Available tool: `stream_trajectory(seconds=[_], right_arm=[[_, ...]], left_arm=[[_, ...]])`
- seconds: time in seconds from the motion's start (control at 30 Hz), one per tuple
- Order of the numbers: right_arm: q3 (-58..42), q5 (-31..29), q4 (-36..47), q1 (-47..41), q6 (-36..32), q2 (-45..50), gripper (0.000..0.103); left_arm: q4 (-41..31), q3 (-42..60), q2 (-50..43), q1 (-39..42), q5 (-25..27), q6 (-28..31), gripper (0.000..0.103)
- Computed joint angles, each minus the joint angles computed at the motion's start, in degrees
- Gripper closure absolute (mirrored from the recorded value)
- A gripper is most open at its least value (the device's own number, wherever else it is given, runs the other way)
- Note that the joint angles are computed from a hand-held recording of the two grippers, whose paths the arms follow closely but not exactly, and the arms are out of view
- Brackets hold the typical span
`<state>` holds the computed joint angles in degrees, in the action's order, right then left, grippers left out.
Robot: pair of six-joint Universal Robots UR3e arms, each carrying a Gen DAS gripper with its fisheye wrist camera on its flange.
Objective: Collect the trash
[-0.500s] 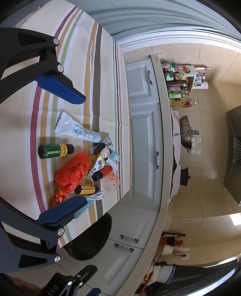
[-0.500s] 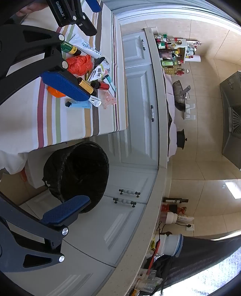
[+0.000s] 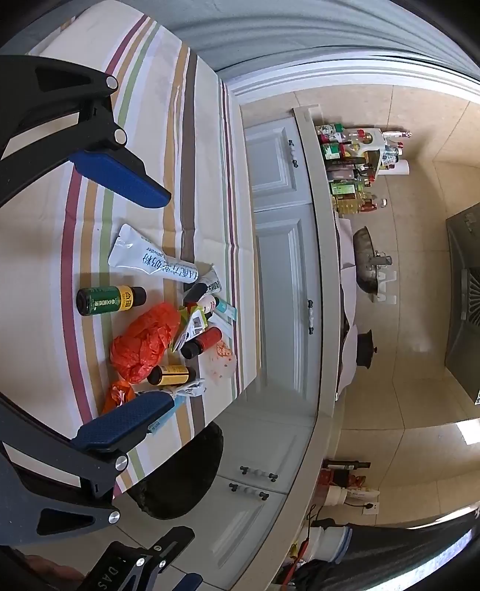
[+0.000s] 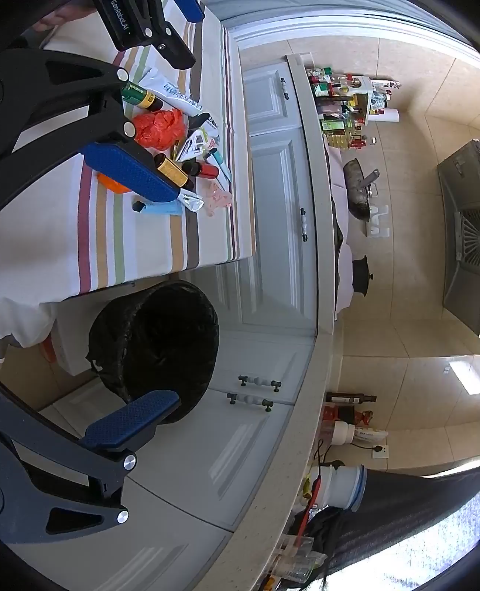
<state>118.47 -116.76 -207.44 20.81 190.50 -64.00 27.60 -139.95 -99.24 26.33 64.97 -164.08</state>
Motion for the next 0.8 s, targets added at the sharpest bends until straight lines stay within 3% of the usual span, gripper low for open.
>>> stream_trajectory(seconds=[0.8], right_arm=[[0.59,0.79,0.01,-0.72,-0.04,-0.19,0.003]], left_arm=[[1.1,-0.08,-1.27,-1.03,1.2,-0.35,0.006]])
